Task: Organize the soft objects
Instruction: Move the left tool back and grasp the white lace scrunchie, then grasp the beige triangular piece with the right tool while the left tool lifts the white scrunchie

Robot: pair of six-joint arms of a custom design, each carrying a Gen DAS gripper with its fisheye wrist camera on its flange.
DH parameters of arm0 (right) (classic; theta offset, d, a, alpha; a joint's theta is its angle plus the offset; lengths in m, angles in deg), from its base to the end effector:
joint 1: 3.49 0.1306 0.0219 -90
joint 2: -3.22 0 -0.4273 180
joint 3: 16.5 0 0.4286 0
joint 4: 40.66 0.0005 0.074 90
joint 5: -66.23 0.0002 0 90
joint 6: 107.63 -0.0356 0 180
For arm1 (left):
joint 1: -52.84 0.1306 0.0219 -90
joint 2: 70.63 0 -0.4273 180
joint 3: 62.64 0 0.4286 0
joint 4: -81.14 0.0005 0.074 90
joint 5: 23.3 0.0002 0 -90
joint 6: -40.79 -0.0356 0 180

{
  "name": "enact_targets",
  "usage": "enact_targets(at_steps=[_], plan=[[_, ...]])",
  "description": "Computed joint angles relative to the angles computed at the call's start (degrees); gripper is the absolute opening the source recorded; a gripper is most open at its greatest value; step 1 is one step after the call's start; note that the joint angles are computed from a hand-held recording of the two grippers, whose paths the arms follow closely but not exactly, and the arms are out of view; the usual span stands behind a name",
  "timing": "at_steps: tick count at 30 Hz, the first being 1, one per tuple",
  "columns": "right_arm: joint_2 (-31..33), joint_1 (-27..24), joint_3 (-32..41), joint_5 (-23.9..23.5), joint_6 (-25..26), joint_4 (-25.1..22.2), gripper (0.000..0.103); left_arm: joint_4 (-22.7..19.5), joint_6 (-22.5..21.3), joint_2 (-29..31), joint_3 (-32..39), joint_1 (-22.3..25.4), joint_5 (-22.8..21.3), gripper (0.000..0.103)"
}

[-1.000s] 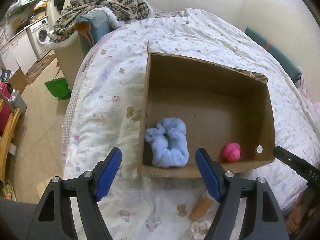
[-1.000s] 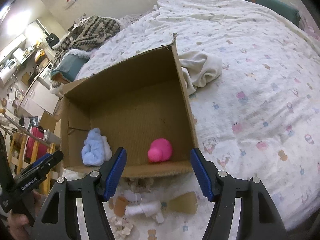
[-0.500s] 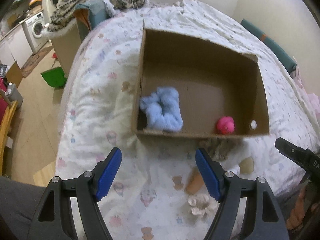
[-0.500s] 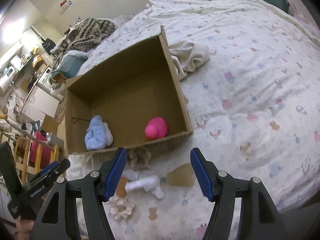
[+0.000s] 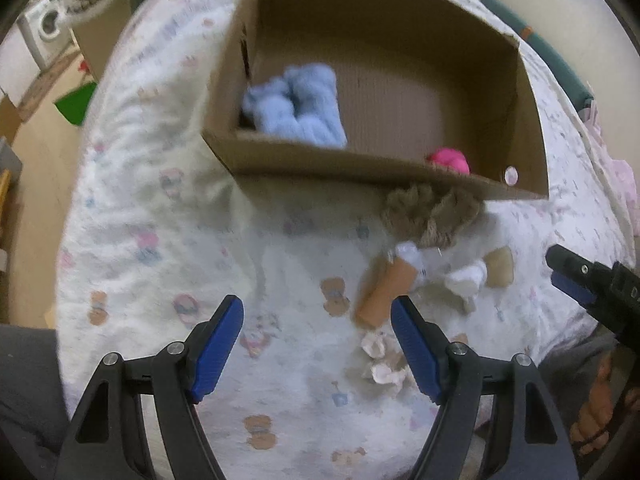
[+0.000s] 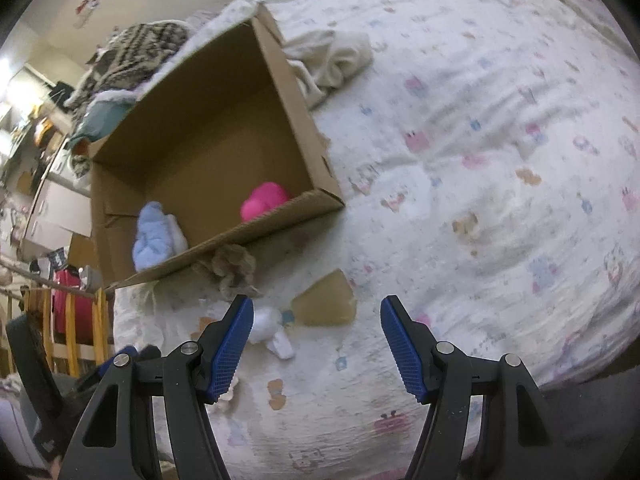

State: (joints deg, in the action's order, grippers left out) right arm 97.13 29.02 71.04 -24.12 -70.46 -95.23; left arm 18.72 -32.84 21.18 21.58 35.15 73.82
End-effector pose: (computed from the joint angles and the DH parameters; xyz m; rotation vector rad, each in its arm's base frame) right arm 0.4471 0.2846 0.4135 0.4797 2.6893 0.4860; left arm 0.4724 -0.1558 0.3983 0.0636 2.8270 -0.3141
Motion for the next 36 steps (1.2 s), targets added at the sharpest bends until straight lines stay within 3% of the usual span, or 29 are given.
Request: enact_targets(at_steps=[8, 14, 19, 21, 24, 25, 27, 33, 36], plan=[[1.0, -1.0, -0.2, -2.8, -1.5, 0.1, 0.070, -2.2, -3.0, 2.0, -0.3, -3.3, 3.9, 0.074], [2.6, -2.5, -0.1, -5.8, -3.5, 0.6, 0.070, -3.2, -4.8, 3.5, -0.1, -6.0, 2.3, 0.074], [6.6, -2.4, 3.1, -7.3, -0.8, -2.5, 0.070, -3.9, -4.2, 4.2, -0.1, -6.0, 0.2, 0.074], [8.0, -2.1, 4.4, -6.9, 0.2, -4.2, 0.069, -3.7, -3.3, 3.9, -0.3, -5.3, 0.9, 0.066], [9.5, -1.6, 5.9, -6.1, 2.0, -6.2, 0.056, -4.7, -3.5, 3.6, -0.5, -4.6, 1.2, 0.036], [9.9, -1.4, 6.4, -5.7, 2.5, -6.9, 0.046, -5.0, -3.5, 3.6, -0.5, -4.5, 1.3, 0.030], [10.4, -1.2, 6.9, -5.1, 3.4, -7.8, 0.036, -5.2, -3.2, 3.2, -0.6, -4.0, 1.9, 0.022], [9.5, -0.7, 6.2, -4.3, 4.1, -7.1, 0.014, -5.4, -3.6, 1.3, -1.3, -1.5, 1.9, 0.015], [8.3, -0.5, 5.4, -3.8, 3.8, -6.0, 0.013, -5.3, -3.7, 0.4, -1.4, -0.7, 1.0, 0.015]])
